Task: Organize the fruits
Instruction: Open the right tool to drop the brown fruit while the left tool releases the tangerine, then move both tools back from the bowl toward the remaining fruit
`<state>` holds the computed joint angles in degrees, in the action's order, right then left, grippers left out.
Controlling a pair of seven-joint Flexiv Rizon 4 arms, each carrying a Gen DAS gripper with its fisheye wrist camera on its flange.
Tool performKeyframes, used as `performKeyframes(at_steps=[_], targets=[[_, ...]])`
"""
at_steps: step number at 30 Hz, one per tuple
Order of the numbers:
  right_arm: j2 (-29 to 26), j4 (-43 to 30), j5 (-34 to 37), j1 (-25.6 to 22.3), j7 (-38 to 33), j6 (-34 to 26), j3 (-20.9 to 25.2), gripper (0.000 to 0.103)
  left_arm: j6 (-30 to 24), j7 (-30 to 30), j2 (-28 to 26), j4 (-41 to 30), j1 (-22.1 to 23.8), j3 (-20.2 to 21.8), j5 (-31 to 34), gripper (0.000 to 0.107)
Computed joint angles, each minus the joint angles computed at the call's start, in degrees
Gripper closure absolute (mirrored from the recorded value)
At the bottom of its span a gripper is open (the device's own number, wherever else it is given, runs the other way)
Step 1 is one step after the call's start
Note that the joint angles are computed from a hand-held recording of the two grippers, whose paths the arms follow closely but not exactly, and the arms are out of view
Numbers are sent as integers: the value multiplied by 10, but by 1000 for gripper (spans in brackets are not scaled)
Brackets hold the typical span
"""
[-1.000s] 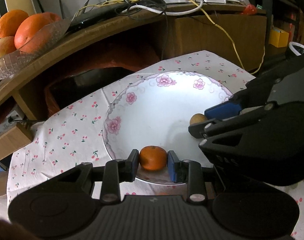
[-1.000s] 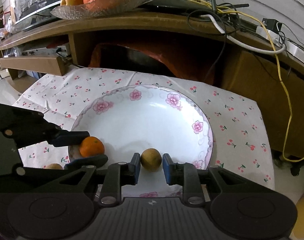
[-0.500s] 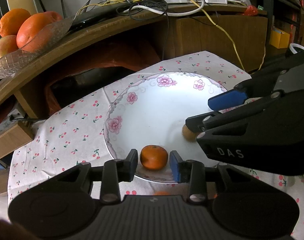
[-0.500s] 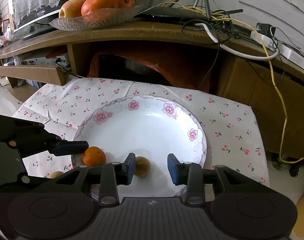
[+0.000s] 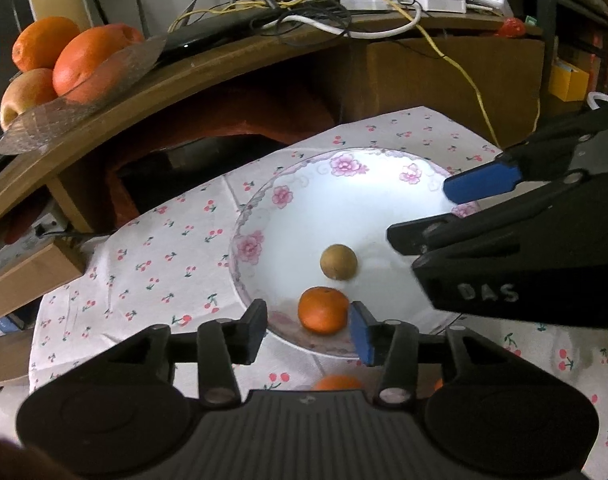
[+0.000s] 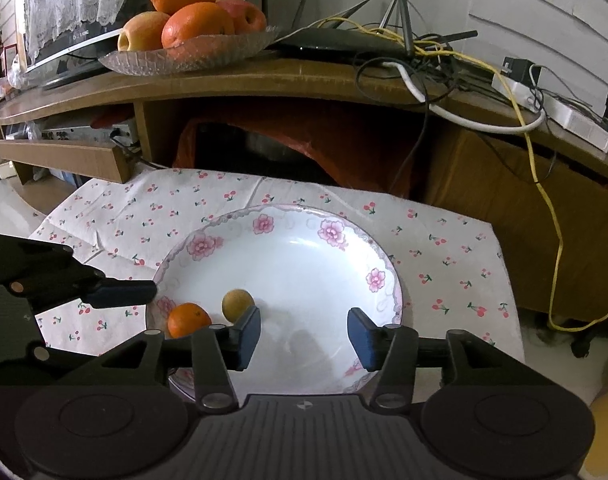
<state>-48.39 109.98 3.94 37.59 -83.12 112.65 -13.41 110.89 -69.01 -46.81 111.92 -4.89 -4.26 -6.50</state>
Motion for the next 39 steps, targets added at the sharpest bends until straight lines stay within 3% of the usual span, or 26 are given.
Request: performKeyframes(at_steps=[21,32,39], targets=[[32,53,45,36,-30,29,-9,49,15,-14,43,62,-39,48,-33,53],[54,100,79,92,-54,33,-26,49,43,-15,79,141,-61,75,-50,50],[63,120,94,111,-56,28,-28,49,48,-22,91,163,-35,55,-39,50]])
